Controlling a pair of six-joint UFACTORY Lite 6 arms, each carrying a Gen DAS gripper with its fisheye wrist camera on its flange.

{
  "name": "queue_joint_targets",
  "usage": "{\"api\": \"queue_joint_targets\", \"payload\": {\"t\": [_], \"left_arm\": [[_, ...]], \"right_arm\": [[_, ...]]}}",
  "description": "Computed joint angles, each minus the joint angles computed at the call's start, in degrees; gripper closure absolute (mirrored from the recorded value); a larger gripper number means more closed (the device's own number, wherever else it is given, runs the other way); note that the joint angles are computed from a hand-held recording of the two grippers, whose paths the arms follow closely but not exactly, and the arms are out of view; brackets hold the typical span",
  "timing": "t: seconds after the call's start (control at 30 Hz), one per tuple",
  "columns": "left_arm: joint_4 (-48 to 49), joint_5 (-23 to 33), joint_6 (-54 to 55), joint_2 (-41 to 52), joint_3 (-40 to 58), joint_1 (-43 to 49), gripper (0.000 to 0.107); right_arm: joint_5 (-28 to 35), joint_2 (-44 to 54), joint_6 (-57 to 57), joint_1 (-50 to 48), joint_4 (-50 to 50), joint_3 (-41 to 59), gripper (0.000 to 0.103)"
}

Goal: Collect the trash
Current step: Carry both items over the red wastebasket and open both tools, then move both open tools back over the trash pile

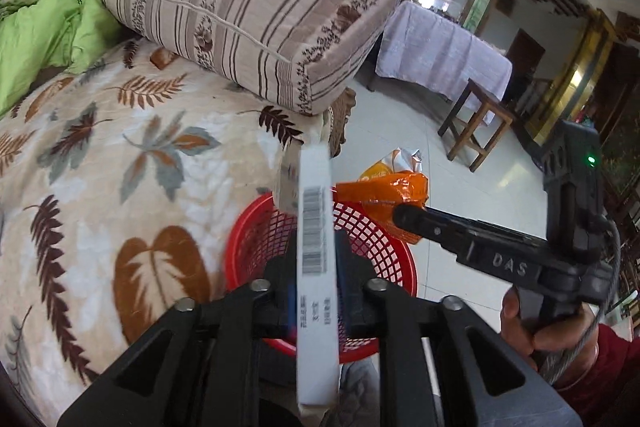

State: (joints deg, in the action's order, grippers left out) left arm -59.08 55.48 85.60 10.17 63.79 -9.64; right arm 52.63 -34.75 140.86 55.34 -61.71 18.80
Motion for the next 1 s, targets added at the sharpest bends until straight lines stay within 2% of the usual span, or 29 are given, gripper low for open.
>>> {"api": "queue_joint_targets", "payload": {"t": [0.03,0.07,0.1,0.17,0.27,0.4,0.5,0.67,0.8,0.93,1.0], "left_arm": [[-0.3,-0.7,-0.8,0.5,0.3,-1.1,0.066],[-0.7,-1.0,-1.4,0.8,0.5,-1.2,0.052],[-1.2,-1.0,-1.9,0.3,0.2,-0.7,0.049],[-1.1,0.9,-1.8,0.3,0.7,0.6,0.049],[-1.4,0.7,-0.8,0.0,1.3,3.4,0.049],[-0.4,2.0,1.1,1.2,2.8,10.7,0.048],[1.0,1.9,2.5,3.8,5.4,16.8,0.048],[2.1,2.4,3.4,11.3,13.8,26.2,0.048],[3.0,2.2,2.1,19.7,24.1,32.3,0.048],[3.8,3.2,-2.6,29.8,38.2,36.8,0.048],[4.4,3.5,-6.2,36.0,47.3,38.6,0.047]], "right_arm": [[0.0,-0.2,-0.3,-0.3,0.6,-0.7,0.059],[0.0,-0.3,-0.9,-0.7,1.3,-1.0,0.053],[0.5,-0.4,-1.1,-0.6,2.0,-1.3,0.053],[2.7,-2.8,-0.7,1.2,3.0,-2.9,0.053],[3.8,-3.1,-0.1,2.3,2.6,-2.6,0.053],[-1.3,1.6,1.0,-0.7,-2.5,0.5,0.053],[-7.1,8.8,2.9,-3.6,-8.3,5.0,0.053],[-20.3,26.8,6.3,-10.0,-21.2,18.1,0.052],[-27.3,40.6,6.9,-12.8,-28.5,31.2,0.048],[-34.1,55.3,-1.6,-15.6,-26.8,48.7,0.044],[-36.0,62.6,-11.9,-16.5,-19.7,58.7,0.040]]}}
